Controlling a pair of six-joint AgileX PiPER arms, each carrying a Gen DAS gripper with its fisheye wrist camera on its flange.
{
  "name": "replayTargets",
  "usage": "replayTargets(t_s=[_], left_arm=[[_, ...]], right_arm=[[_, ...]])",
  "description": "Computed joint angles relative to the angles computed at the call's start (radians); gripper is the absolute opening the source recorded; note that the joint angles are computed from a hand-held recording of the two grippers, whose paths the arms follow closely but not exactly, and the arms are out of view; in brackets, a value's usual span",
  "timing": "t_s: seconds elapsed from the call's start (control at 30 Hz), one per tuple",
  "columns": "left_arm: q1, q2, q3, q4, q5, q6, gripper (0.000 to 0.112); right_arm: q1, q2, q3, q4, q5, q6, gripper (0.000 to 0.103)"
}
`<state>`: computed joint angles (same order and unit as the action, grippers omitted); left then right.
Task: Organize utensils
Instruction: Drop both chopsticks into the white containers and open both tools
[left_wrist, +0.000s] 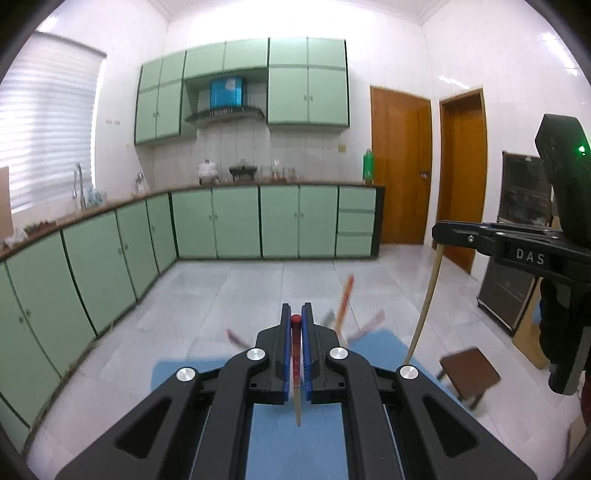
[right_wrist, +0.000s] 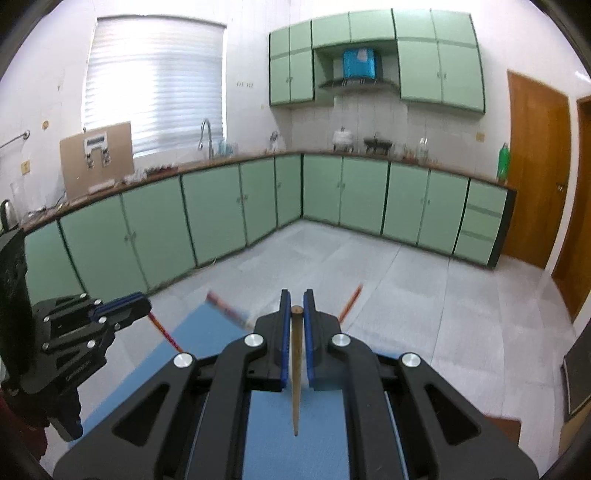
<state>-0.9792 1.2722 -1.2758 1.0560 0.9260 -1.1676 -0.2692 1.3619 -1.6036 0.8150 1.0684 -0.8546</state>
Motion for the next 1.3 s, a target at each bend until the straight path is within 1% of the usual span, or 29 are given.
replayTargets(t_s=[0.13,0.2,0.3,0.37,0.47,0.6,0.67,0.73,0.77,0.83,0.87,0.93,1.0,1.03,1.07,1.13,1.17,1.23,1.27,1.3], left_arm=[[0.094,0.076,-0.150,-0.012,-0.048,0.105,0.005],[0.153,0.124,-0.227,-0.042,-0.088,0.157,0.005],[0.216,0.186,-0.290,-0.075,-0.136,0.191,0.005],[0.260,0.224,-0.305,-0.113,-0.171,0.206,0.005],[0.303,0.264,-0.290,-0.122,-0.221,0.187,0.005],[0.358,0.329,-0.272,-0.168,-0.296,0.189,0.005],[0.389,0.357,-0.275,-0.247,-0.328,0.251,0.005],[0.412,0.380,-0.277,-0.298,-0.334,0.289,0.006],[0.418,0.381,-0.271,-0.313,-0.339,0.298,0.006],[0.421,0.371,-0.244,-0.305,-0.349,0.284,0.008],[0.419,0.357,-0.224,-0.293,-0.355,0.269,0.009],[0.412,0.331,-0.196,-0.263,-0.350,0.232,0.017],[0.396,0.297,-0.165,-0.228,-0.333,0.187,0.024],[0.389,0.279,-0.145,-0.211,-0.332,0.164,0.029],[0.372,0.252,-0.118,-0.185,-0.322,0.133,0.032],[0.334,0.211,-0.076,-0.132,-0.286,0.075,0.045],[0.313,0.189,-0.049,-0.107,-0.273,0.046,0.047],[0.257,0.139,0.014,-0.065,-0.235,-0.014,0.052],[0.225,0.110,0.052,-0.040,-0.213,-0.053,0.054],[0.200,0.090,0.078,-0.022,-0.193,-0.082,0.057]], right_arm=[[0.056,0.136,-0.229,-0.041,-0.033,0.109,0.006],[0.082,0.214,-0.340,-0.056,-0.051,0.163,0.006],[0.115,0.302,-0.431,-0.088,-0.088,0.211,0.006],[0.129,0.347,-0.454,-0.099,-0.104,0.226,0.006],[0.153,0.400,-0.448,-0.103,-0.136,0.226,0.006],[0.192,0.425,-0.356,-0.118,-0.218,0.195,0.006],[0.204,0.464,-0.359,-0.141,-0.194,0.204,0.006],[0.216,0.468,-0.322,-0.168,-0.212,0.211,0.010],[0.216,0.473,-0.314,-0.175,-0.212,0.209,0.010],[0.215,0.449,-0.262,-0.172,-0.243,0.192,0.011],[0.214,0.426,-0.222,-0.161,-0.263,0.177,0.013],[0.193,0.380,-0.161,-0.130,-0.288,0.141,0.028],[0.175,0.317,-0.080,-0.099,-0.322,0.089,0.033],[0.158,0.284,-0.039,-0.066,-0.328,0.048,0.039],[0.142,0.265,-0.014,-0.042,-0.328,0.018,0.043],[0.096,0.191,0.080,0.016,-0.333,-0.059,0.054],[0.074,0.159,0.121,0.042,-0.328,-0.094,0.057],[0.031,0.090,0.210,0.076,-0.315,-0.145,0.067],[0.008,0.060,0.251,0.097,-0.301,-0.173,0.070],[-0.028,0.016,0.311,0.128,-0.280,-0.214,0.076]])
